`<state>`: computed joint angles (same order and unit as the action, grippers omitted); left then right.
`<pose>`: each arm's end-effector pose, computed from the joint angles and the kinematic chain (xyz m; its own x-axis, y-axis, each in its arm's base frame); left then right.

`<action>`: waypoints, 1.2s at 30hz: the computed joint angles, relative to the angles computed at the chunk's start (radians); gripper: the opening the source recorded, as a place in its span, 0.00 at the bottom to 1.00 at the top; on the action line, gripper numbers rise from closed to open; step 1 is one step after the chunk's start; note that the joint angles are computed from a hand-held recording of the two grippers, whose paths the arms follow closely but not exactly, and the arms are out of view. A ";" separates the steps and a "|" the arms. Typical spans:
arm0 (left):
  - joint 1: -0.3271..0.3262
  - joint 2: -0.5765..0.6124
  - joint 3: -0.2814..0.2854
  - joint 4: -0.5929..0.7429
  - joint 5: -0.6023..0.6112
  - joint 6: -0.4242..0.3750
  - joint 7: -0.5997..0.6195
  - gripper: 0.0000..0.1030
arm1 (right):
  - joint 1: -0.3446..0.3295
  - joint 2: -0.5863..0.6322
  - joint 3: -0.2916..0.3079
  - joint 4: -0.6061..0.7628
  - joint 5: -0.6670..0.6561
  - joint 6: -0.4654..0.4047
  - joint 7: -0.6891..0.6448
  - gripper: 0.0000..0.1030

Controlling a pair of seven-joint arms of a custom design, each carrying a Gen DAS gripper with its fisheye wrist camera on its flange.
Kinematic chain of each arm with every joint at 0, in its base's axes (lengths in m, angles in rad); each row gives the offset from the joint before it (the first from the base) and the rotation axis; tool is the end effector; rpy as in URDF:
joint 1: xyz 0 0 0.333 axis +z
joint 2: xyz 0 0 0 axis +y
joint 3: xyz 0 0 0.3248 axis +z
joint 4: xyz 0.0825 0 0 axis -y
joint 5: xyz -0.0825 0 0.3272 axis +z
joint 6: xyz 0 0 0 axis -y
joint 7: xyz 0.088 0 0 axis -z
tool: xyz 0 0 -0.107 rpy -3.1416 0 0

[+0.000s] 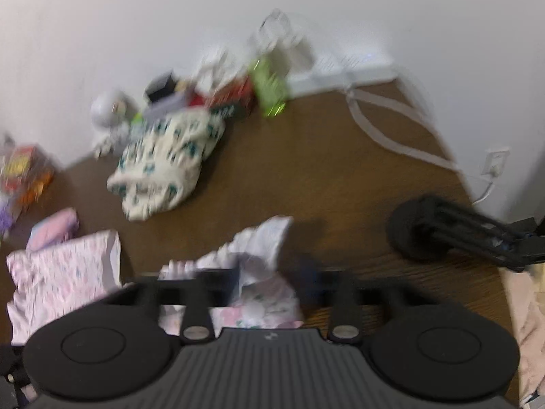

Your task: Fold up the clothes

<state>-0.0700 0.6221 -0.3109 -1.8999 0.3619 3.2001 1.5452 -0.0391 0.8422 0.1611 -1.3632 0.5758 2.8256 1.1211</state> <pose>0.5994 -0.2405 0.3199 -0.5593 -0.8286 -0.0252 -0.6128 0.4338 -0.6605 0.7388 0.0248 0.3193 0.0899 -0.9459 -0.3117 -0.7975 0.1191 -0.5915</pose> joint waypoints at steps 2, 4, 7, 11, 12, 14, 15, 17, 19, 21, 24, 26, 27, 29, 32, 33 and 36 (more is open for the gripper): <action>-0.002 -0.001 0.004 -0.007 0.001 0.012 -0.004 0.44 | 0.007 0.023 -0.010 0.032 0.001 0.035 0.022 0.03; -0.002 -0.004 0.006 -0.014 0.003 0.021 -0.009 0.45 | -0.029 0.007 0.037 -0.003 0.036 0.095 -0.011 0.20; 0.011 -0.005 -0.003 -0.027 0.012 0.038 -0.009 0.47 | -0.147 -0.067 0.195 -0.137 0.128 0.208 -0.183 0.53; 0.017 -0.004 -0.007 -0.029 0.022 0.041 -0.011 0.50 | -0.246 -0.201 0.280 -0.351 0.173 0.101 -0.383 0.51; 0.018 -0.003 -0.008 -0.029 0.024 0.043 -0.010 0.50 | -0.231 -0.219 0.257 -0.384 0.167 0.077 -0.389 0.50; 0.019 -0.004 -0.010 -0.030 0.027 0.043 -0.011 0.50 | -0.202 -0.239 0.218 -0.431 0.169 0.050 -0.401 0.43; 0.021 -0.004 -0.011 -0.031 0.028 0.043 -0.011 0.50 | -0.198 -0.240 0.211 -0.447 0.184 0.045 -0.417 0.25; 0.018 -0.007 -0.008 -0.033 0.029 0.041 -0.014 0.51 | -0.228 -0.255 0.240 -0.476 0.266 0.035 -0.479 0.01; 0.025 -0.009 -0.014 -0.036 0.031 0.038 -0.013 0.51 | -0.262 -0.283 0.260 -0.511 0.358 0.038 -0.545 0.00; 0.034 -0.010 -0.022 -0.040 0.032 0.039 -0.010 0.51 | -0.284 -0.293 0.246 -0.511 0.421 -0.003 -0.550 0.00; 0.043 -0.015 -0.029 -0.052 0.035 0.043 -0.008 0.51 | -0.291 -0.305 0.197 -0.509 0.473 -0.060 -0.515 0.04; 0.099 -0.022 -0.085 -0.068 0.031 0.037 0.001 0.51 | -0.257 -0.320 0.167 -0.535 0.514 0.013 -0.519 0.18; 0.137 -0.028 -0.120 -0.085 0.026 0.050 0.001 0.51 | -0.266 -0.331 0.189 -0.549 0.585 0.047 -0.595 0.30; 0.185 -0.050 -0.156 -0.127 0.021 0.088 -0.015 0.59 | -0.315 -0.360 0.263 -0.571 0.777 0.063 -0.828 0.34; 0.200 -0.116 -0.135 -0.211 0.041 0.148 -0.065 0.60 | -0.320 -0.406 0.284 -0.619 0.875 -0.011 -1.014 0.34; 0.195 -0.142 -0.118 -0.241 0.053 0.152 -0.077 0.59 | -0.305 -0.419 0.281 -0.639 0.875 -0.016 -1.058 0.34; 0.151 -0.212 -0.042 -0.324 0.084 0.158 -0.100 0.35 | -0.235 -0.434 0.250 -0.684 0.841 0.019 -1.114 0.27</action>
